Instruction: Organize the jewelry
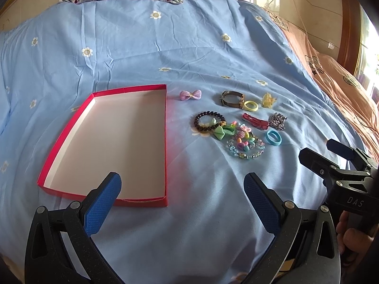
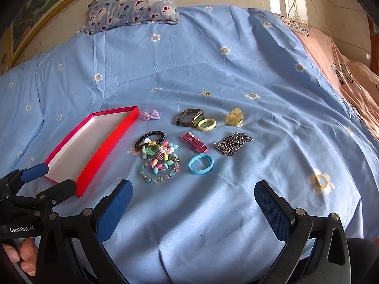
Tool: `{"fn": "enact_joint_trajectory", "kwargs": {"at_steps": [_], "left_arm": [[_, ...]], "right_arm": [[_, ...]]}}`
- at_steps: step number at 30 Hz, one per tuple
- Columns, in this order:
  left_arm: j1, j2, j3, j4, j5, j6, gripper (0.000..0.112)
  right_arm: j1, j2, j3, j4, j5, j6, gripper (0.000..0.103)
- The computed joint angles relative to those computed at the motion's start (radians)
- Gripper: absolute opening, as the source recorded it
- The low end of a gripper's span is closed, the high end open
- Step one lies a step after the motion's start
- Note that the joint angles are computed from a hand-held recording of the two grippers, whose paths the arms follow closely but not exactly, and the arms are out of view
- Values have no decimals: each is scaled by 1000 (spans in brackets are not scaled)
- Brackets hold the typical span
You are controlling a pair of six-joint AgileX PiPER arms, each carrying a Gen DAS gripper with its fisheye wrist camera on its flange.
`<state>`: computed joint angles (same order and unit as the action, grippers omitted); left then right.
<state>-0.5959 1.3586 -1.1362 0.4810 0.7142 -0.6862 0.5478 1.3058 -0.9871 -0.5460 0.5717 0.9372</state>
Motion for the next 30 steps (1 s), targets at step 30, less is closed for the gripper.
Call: {"fn": "enact_joint_trajectory", "kwargs": {"at_steps": [30], "left_arm": [[55,70,-61,-123,-22,126,103]], "right_arm": [[-31,51,-62,104,-2,-112,103]]}}
